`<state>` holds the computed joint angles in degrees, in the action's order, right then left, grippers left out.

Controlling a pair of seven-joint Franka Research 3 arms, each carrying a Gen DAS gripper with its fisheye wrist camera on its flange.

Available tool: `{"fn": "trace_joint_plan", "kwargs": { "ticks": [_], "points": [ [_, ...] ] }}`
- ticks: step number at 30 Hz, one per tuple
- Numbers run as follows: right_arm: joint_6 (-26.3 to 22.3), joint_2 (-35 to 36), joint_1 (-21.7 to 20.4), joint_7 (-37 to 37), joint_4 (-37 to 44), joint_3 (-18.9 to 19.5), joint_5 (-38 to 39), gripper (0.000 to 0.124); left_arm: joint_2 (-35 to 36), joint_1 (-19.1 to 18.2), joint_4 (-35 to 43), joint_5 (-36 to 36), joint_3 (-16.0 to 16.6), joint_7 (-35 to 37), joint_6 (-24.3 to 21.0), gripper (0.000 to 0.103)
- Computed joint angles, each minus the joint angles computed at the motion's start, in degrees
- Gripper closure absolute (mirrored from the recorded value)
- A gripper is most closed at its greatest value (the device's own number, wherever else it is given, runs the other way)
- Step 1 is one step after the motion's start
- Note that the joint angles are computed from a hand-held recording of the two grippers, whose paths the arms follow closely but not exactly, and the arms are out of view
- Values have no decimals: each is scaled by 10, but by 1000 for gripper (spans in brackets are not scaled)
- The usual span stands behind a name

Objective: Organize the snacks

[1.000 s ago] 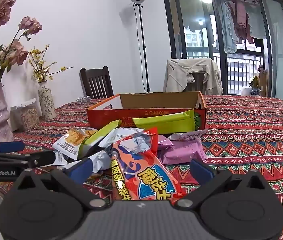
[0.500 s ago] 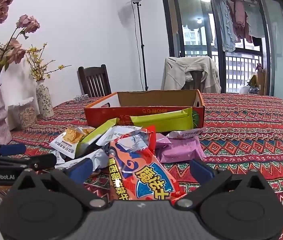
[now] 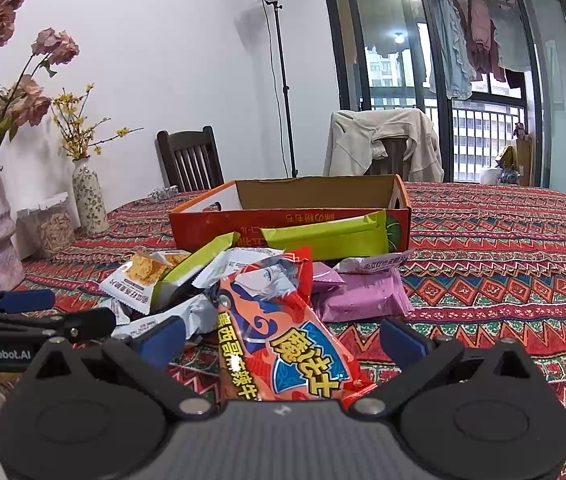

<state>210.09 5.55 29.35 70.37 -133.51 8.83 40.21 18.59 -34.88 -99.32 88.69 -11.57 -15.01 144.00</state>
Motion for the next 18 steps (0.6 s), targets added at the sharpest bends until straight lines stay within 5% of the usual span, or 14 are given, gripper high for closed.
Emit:
{"fn": "trace_joint_plan", "kwargs": {
  "ticks": [18],
  "points": [
    [-2, -3, -1, 5, -4, 0, -4, 21, -2, 0, -3, 2, -1, -4, 1, 0]
  ]
}}
